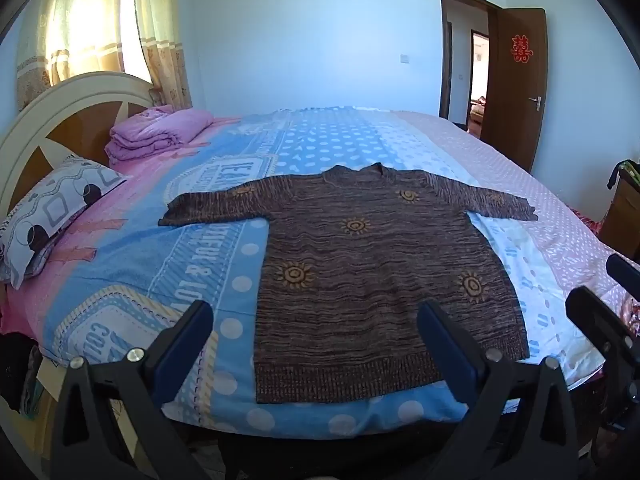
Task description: Fold small clothes
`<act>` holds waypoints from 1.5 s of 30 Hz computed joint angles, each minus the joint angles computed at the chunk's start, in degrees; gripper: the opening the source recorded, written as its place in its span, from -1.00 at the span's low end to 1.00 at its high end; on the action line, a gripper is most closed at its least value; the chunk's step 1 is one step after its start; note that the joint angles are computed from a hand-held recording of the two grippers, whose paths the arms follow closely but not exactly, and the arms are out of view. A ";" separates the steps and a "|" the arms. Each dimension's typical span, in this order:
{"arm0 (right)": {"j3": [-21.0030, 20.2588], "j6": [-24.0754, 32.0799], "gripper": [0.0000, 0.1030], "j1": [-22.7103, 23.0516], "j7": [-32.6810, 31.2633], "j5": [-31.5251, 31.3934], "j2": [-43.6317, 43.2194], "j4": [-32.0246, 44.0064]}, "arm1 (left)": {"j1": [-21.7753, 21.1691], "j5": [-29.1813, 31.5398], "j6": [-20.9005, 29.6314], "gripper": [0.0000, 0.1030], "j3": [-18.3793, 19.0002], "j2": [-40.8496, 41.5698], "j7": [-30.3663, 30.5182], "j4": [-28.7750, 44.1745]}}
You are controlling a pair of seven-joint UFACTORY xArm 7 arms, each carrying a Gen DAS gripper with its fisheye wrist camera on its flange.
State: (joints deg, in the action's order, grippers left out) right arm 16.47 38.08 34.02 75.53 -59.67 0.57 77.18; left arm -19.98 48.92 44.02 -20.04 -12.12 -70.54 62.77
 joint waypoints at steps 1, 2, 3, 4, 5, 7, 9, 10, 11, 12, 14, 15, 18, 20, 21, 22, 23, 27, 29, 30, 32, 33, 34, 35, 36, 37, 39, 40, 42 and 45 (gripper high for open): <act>0.04 0.03 0.98 0.04 -0.08 0.33 0.04 0.07 | -0.03 0.28 0.42 1.00 -0.21 -0.01 -0.19 0.11; -0.19 -0.73 0.98 -0.19 -0.08 1.58 0.09 -0.21 | -0.11 0.71 0.90 1.00 -0.49 0.00 -0.46 0.25; -0.19 -0.75 0.98 -0.19 -0.01 1.61 0.07 -0.25 | -0.32 1.71 0.89 1.00 -1.10 0.22 -1.86 -0.28; -0.19 -0.75 0.98 -0.20 -0.01 1.61 0.07 -0.25 | 0.04 2.06 1.46 1.00 -2.06 0.19 -2.28 -0.21; -0.18 -0.70 0.98 -0.18 0.10 1.55 0.08 -0.23 | -0.92 0.02 1.62 1.00 -0.63 1.41 -0.49 0.97; -0.15 -0.59 0.98 -0.14 0.32 1.40 0.13 -0.12 | -0.96 -1.77 0.87 1.00 0.80 0.91 1.22 0.96; 0.14 0.25 0.98 0.23 -0.36 1.19 1.58 1.55 | -0.82 -2.07 0.23 1.00 1.09 0.83 1.26 0.65; -0.21 -0.22 0.98 0.35 -0.25 1.12 1.29 1.07 | -0.72 -2.19 0.10 1.00 1.13 0.57 1.25 0.48; -0.41 -0.41 0.98 0.40 -0.29 1.23 1.27 0.94 | -0.56 -1.99 0.01 1.00 1.00 0.47 0.92 0.19; -0.44 -0.29 0.98 0.58 -0.11 1.07 1.25 0.90 | -0.42 -1.74 -0.06 1.00 0.88 0.36 0.64 -0.03; -0.57 -0.39 0.98 0.67 -0.29 1.38 0.80 0.60 | -0.22 -1.76 -0.03 1.00 0.83 0.36 0.61 -0.07; -0.56 -0.47 0.98 0.64 -0.24 1.43 0.75 0.54 | -0.13 -1.54 -0.02 1.00 0.73 0.25 0.35 -0.25; -0.55 -0.66 0.98 0.50 -0.21 1.56 0.66 0.33 | 0.05 -1.67 0.10 1.00 0.75 0.14 0.30 -0.45; -0.54 -0.78 0.98 0.42 -0.37 1.96 0.63 0.27 | 0.16 -1.96 0.02 1.00 0.80 0.19 0.35 -0.47; -0.54 -0.81 0.98 0.38 -0.35 2.03 0.65 0.25 | 0.18 -2.23 0.08 1.00 0.86 0.23 0.49 -0.46; -0.52 -0.77 0.98 0.38 -0.27 1.98 0.64 0.27 | 0.22 -2.34 0.13 1.00 0.87 0.21 0.45 -0.51; -0.48 -0.67 0.98 0.41 -0.03 1.77 0.72 0.34 | 0.26 -2.23 0.20 1.00 0.78 0.25 0.25 -0.49; -0.54 -0.80 0.98 0.40 0.55 1.39 0.72 0.18 | 0.31 -1.93 0.32 1.00 0.69 0.09 -0.13 -0.64; -0.58 -0.96 0.98 0.35 0.47 1.63 0.82 0.21 | 0.32 -1.90 0.46 1.00 0.64 0.08 -0.11 -0.63; -0.63 -1.05 0.98 0.31 0.33 1.81 0.80 0.21 | 0.33 -2.02 0.43 1.00 0.71 0.13 0.01 -0.55; -0.65 -1.09 0.98 0.30 0.24 1.87 0.81 0.22 | 0.32 -2.17 0.57 1.00 0.72 0.23 0.15 -0.42; -0.64 -1.09 0.98 0.31 0.28 1.79 0.76 0.17 | 0.32 -2.20 0.57 1.00 0.74 0.22 0.16 -0.43; -0.63 -1.06 0.98 0.32 0.35 1.67 0.71 0.13 | 0.32 -2.20 0.47 1.00 0.78 0.17 0.18 -0.48; -0.63 -1.10 0.98 0.29 0.35 1.62 0.68 0.08 | 0.36 -2.07 0.41 1.00 0.76 0.19 0.11 -0.50; -0.62 -1.12 0.98 0.27 0.34 1.61 0.69 0.08 | 0.36 -2.05 0.60 1.00 0.71 0.29 0.07 -0.35; -0.60 -1.12 0.98 0.27 0.35 1.65 0.71 0.11 | 0.38 -1.94 0.52 1.00 0.73 0.29 -0.01 -0.38; -0.62 -1.19 0.98 0.23 0.19 1.89 0.73 0.10 | 0.40 -1.82 0.44 1.00 0.78 0.16 -0.19 -0.57; -0.63 -1.20 0.98 0.22 0.13 2.00 0.75 0.13 | 0.40 -1.86 0.40 1.00 0.78 0.07 -0.25 -0.66; -0.63 -1.28 0.98 0.20 0.15 2.04 0.69 0.04 | 0.49 -1.79 0.44 1.00 0.76 0.02 -0.41 -0.71; -0.63 -1.32 0.98 0.15 0.12 2.11 0.67 0.02 | 0.56 -1.79 0.46 1.00 0.70 -0.03 -0.45 -0.75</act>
